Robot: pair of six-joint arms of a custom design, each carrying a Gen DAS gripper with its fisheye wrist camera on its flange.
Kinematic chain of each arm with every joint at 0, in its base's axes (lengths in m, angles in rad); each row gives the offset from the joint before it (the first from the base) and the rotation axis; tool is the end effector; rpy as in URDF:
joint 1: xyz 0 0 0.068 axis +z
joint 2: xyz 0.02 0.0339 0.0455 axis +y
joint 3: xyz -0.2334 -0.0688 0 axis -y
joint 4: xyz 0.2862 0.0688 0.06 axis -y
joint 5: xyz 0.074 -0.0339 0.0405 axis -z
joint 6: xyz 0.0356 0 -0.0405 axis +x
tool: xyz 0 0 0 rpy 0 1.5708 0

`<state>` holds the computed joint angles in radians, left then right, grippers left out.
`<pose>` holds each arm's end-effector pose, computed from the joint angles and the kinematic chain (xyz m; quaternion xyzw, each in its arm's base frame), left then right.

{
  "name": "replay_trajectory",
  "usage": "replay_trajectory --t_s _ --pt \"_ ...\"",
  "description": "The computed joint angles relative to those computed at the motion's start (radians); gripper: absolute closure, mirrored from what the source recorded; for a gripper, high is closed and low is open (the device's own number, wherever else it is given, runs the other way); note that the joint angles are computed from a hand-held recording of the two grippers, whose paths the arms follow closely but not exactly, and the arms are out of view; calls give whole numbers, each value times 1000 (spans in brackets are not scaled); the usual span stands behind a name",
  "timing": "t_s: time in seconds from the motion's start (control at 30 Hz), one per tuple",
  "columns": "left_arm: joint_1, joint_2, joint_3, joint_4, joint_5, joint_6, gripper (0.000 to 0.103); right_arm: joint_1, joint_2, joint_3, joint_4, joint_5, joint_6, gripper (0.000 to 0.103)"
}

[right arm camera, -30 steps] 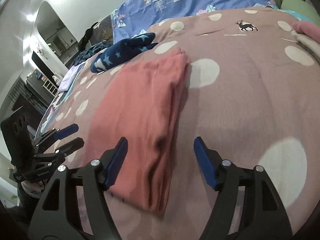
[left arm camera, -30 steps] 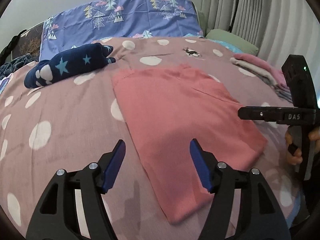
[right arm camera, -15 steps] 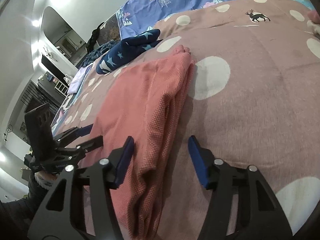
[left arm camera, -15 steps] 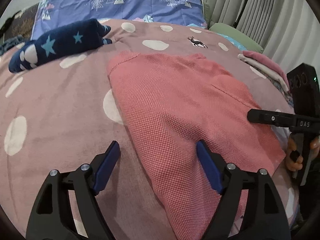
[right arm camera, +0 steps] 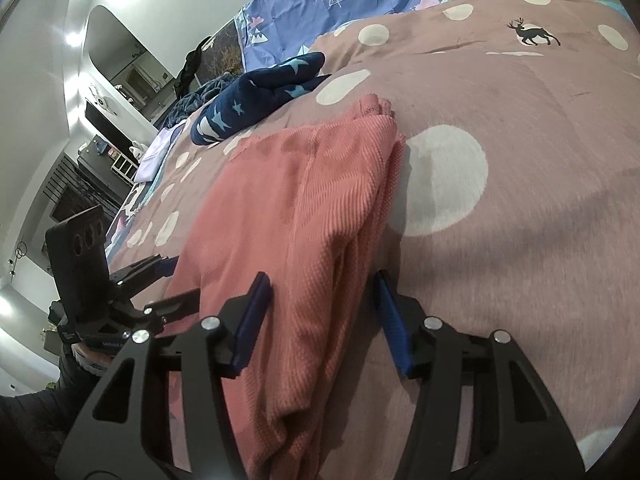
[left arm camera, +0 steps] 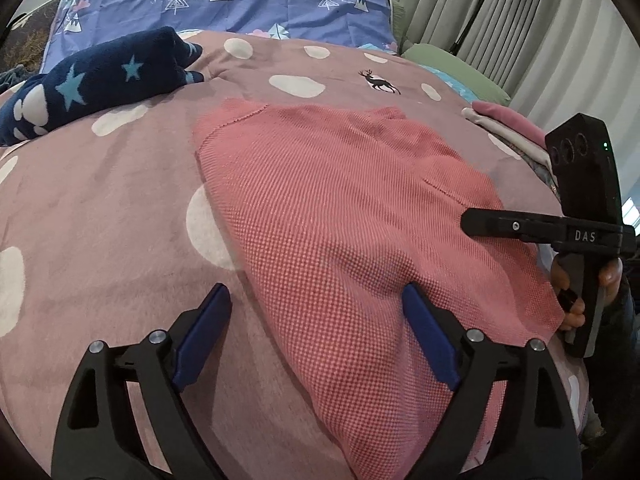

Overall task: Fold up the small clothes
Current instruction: 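Slide both grippers under the folded pink shirt edge and close them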

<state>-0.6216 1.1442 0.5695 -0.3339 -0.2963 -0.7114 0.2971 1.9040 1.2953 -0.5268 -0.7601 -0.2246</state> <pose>0.2196 -0.1445 0.1356 -0.0899 0.9322 -0.0891 0.3390 0.3825 0.1428 0.1291 -0.3112 0.8554 0.3692 0.1873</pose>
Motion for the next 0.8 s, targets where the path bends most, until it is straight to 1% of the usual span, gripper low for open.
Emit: replay_trajectory --t_s 0.2,0.27,0.3,0.37,0.43,0.47,0.57,0.7,0.8 --pt "57 -4 -29 81 80 26 12 6 -5 -17 34 7 -3 48" --pt "61 -21 -44 94 88 18 13 2 -9 -25 41 -2 -3 48" --pt "56 -29 -48 94 84 15 15 -1 -14 -30 40 -4 -3 48" --pt "39 -61 -68 97 85 5 31 -7 -31 -43 20 -5 -18 48" --pt "27 -89 -90 106 99 -10 36 -16 -50 -59 -7 -14 -49 48" --pt "23 -92 -94 110 102 -10 36 -22 -56 -65 -19 -23 -66 48" --pt "52 -87 -103 140 150 -5 36 -25 -36 -47 -36 -35 -70 48" --pt "96 -9 -62 178 203 35 34 4 10 15 -42 -14 -70 48" --pt "123 51 -28 211 235 65 31 19 72 89 -55 -28 -68 48"
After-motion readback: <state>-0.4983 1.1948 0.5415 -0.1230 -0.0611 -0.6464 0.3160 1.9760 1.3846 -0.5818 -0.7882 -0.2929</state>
